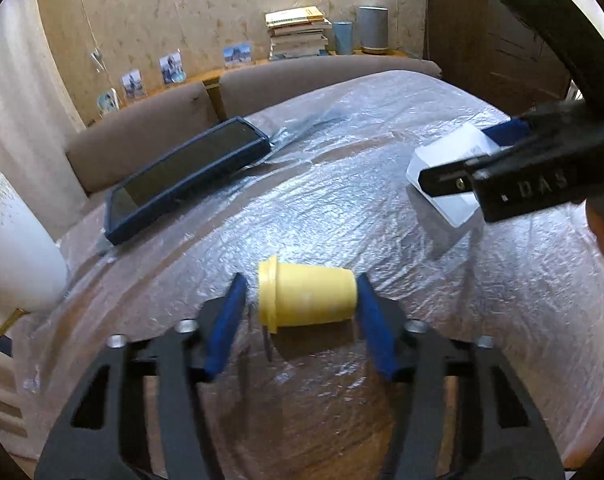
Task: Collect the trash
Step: 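Grasp the yellow cup with the left gripper while the right gripper grasps the white tray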
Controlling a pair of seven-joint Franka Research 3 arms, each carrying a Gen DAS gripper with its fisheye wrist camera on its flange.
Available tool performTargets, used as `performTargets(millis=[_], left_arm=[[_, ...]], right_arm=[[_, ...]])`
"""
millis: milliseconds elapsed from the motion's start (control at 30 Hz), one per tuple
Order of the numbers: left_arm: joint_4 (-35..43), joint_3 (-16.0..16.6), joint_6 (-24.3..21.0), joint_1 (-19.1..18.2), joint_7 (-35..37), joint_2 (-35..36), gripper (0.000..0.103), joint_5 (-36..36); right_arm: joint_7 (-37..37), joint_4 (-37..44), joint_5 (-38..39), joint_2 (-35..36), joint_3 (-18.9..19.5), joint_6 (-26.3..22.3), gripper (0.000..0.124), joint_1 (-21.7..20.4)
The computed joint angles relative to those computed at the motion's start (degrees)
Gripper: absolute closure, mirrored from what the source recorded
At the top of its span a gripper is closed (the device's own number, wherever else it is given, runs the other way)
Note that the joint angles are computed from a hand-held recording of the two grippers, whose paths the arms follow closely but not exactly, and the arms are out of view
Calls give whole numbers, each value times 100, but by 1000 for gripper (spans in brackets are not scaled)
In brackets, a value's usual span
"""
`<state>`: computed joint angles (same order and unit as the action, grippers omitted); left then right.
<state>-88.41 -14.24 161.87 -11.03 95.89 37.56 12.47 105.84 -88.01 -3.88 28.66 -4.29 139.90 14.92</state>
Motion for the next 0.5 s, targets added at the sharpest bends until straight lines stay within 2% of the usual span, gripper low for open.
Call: performTargets(millis=[267,467,500], left_arm=[[-160,-196,-154,128,54,-136,56,-262],[-309,-135,-119,21,-16,-267,59,-218],[-378,-47,-56,-57,-109,-311,59,-147]], right_arm=[[5,-1167,290,-787,137,635,42,-82],[81,-2049,387,-1402,215,1039,42,-80],[94,-2168,412,-1488,228,1081,42,-94]])
